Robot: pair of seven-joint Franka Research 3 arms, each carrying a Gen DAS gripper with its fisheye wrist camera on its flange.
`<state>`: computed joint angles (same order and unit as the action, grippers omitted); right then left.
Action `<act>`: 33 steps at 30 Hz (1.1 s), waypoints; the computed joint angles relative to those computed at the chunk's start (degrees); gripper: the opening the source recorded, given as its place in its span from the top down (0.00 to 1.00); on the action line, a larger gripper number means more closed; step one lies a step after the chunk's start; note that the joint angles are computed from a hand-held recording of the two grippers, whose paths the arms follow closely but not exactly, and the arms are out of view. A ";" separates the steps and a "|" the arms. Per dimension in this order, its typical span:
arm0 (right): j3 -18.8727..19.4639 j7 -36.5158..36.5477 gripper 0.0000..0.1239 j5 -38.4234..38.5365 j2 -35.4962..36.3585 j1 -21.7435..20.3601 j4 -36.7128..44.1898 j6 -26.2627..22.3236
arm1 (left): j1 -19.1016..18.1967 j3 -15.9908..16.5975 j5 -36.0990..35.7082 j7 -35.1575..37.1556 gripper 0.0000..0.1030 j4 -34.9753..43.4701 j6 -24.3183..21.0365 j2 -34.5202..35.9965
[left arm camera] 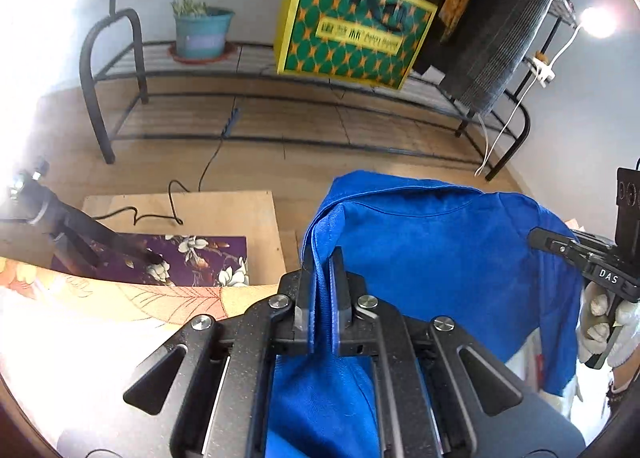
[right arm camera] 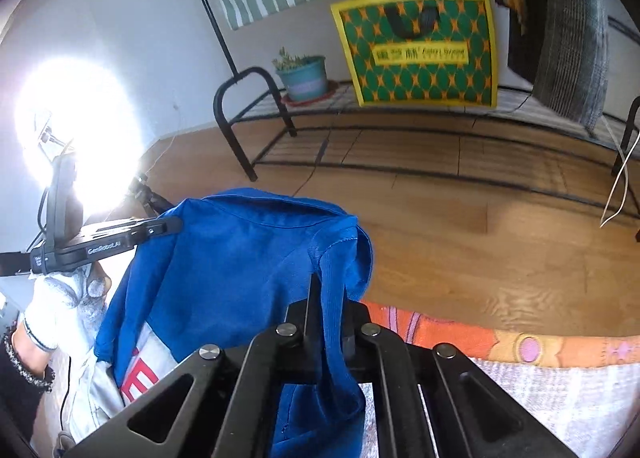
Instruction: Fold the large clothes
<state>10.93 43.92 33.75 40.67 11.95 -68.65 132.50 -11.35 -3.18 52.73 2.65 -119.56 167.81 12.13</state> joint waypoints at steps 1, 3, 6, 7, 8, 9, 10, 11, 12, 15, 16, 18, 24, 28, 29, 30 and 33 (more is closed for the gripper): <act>0.29 -0.32 1.00 0.55 -0.63 -0.30 -0.59 0.38 | -0.55 0.19 1.10 -0.76 0.98 -0.18 -0.70 -0.88; 0.95 -1.24 1.00 2.11 -2.54 -1.03 -2.43 0.98 | -0.94 -0.37 2.16 -1.19 0.98 -0.52 -2.57 -2.63; 2.08 -3.44 1.00 5.41 -5.43 -2.26 -5.09 1.17 | -0.68 -1.63 3.90 -3.06 0.98 -1.81 -3.61 -5.58; 2.37 -4.58 1.00 6.62 -6.82 -2.58 -6.51 1.42 | -0.54 -2.12 4.69 -4.15 0.99 -2.45 -3.98 -6.86; 2.62 -5.87 1.00 7.87 -8.29 -2.91 -7.90 1.51 | -0.30 -2.74 5.16 -4.85 0.99 -3.02 -4.35 -7.98; 2.61 -6.80 1.00 8.81 -9.45 -2.99 -8.90 1.49 | -0.07 -3.42 5.55 -5.54 0.99 -3.64 -4.72 -9.22; 2.62 -7.86 1.00 9.88 -11.08 -3.10 -10.38 1.60 | 0.06 -4.25 5.75 -5.87 0.99 -4.39 -5.50 -10.83; 2.45 -8.60 1.00 10.74 -12.28 -3.11 -11.38 1.40 | 0.32 -5.03 5.89 -6.07 0.99 -4.86 -5.97 -11.84; 2.30 -9.44 1.00 11.81 -13.66 -3.26 -12.59 1.15 | 0.49 -5.83 5.90 -5.98 0.99 -5.43 -6.32 -13.15; 1.66 -12.18 1.00 15.22 -18.57 -3.56 -16.95 0.30 | 0.78 -8.42 5.48 -6.56 0.99 -7.59 -8.70 -17.76; 1.27 -12.96 1.00 16.29 -19.95 -3.55 -18.18 -0.14 | 0.81 -9.33 5.10 -7.03 0.99 -8.56 -9.37 -19.53; 0.46 -15.26 1.00 18.91 -23.93 -3.73 -21.81 -1.39 | 0.74 -11.23 3.88 -7.17 0.99 -10.22 -11.24 -22.81; -3.92 -22.63 1.00 24.00 -39.08 -2.28 -35.93 -4.62 | -2.05 -17.73 -2.28 -4.84 0.99 -13.05 -21.43 -32.44; -7.38 -23.41 1.00 23.13 -47.99 -0.34 -43.92 -6.60 | -5.56 -21.64 -7.37 -3.65 0.99 -14.41 -28.64 -38.68; -8.24 -24.26 1.00 23.12 -50.65 0.19 -46.42 -6.66 | -6.10 -22.55 -7.99 -4.02 0.99 -14.61 -29.77 -39.70; -9.22 -24.93 1.00 23.29 -52.79 0.70 -48.45 -7.29 | -6.83 -23.40 -8.85 -4.77 0.99 -15.18 -30.68 -40.93; -11.36 -25.48 1.00 22.01 -59.45 1.69 -55.23 -8.27 | -9.25 -25.93 -11.57 -6.58 0.99 -16.24 -33.94 -43.27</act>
<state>-0.44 18.44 55.75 -18.79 13.64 -123.88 124.23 -20.60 -29.11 41.16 -3.92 -135.80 133.88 -31.14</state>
